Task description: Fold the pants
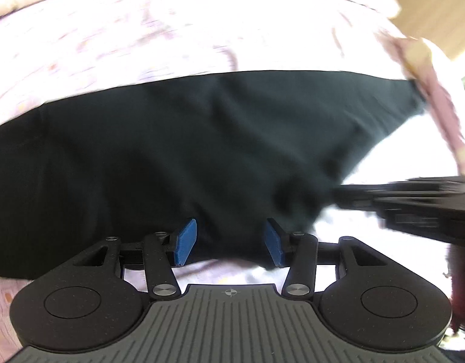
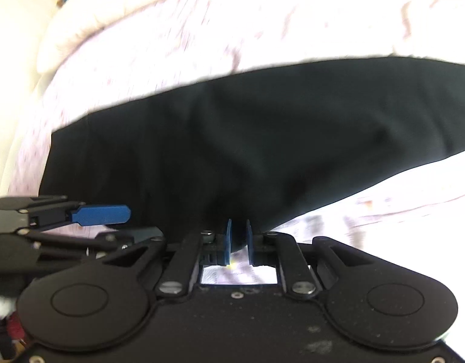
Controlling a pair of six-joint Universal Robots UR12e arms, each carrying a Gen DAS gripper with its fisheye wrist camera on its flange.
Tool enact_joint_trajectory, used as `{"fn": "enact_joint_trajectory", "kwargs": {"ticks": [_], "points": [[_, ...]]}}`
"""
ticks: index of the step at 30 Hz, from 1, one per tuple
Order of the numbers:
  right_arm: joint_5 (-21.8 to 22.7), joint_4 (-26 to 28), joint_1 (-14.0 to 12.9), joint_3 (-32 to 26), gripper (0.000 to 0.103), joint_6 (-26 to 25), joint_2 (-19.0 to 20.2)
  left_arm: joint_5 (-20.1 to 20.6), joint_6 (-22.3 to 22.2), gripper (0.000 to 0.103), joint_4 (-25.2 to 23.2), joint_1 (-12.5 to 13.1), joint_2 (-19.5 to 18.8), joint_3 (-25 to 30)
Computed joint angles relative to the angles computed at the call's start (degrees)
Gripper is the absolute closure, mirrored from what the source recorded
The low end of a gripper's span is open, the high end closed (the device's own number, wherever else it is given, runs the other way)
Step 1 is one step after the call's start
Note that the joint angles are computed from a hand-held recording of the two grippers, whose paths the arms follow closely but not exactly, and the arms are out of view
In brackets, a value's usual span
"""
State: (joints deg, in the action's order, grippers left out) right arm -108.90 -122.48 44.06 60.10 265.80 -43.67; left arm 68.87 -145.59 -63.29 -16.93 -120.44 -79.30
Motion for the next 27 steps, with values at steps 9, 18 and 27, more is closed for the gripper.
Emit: {"fn": "enact_joint_trajectory", "kwargs": {"ticks": [9,18,27], "points": [[-13.1,23.9,2.4,-1.6,0.065,14.6,-2.9,4.5,-7.9,0.054,2.2,-1.1,-1.1,-0.1],[-8.2,11.1,0.0,18.6,0.062,12.2,-13.9,9.2,-21.1,0.036,4.7,-3.7,-1.8,0.2],[-6.3,-6.3,-4.7,35.5,0.062,-4.2,-22.5,17.0,-36.5,0.020,3.5,-7.0,-3.8,3.3]]}}
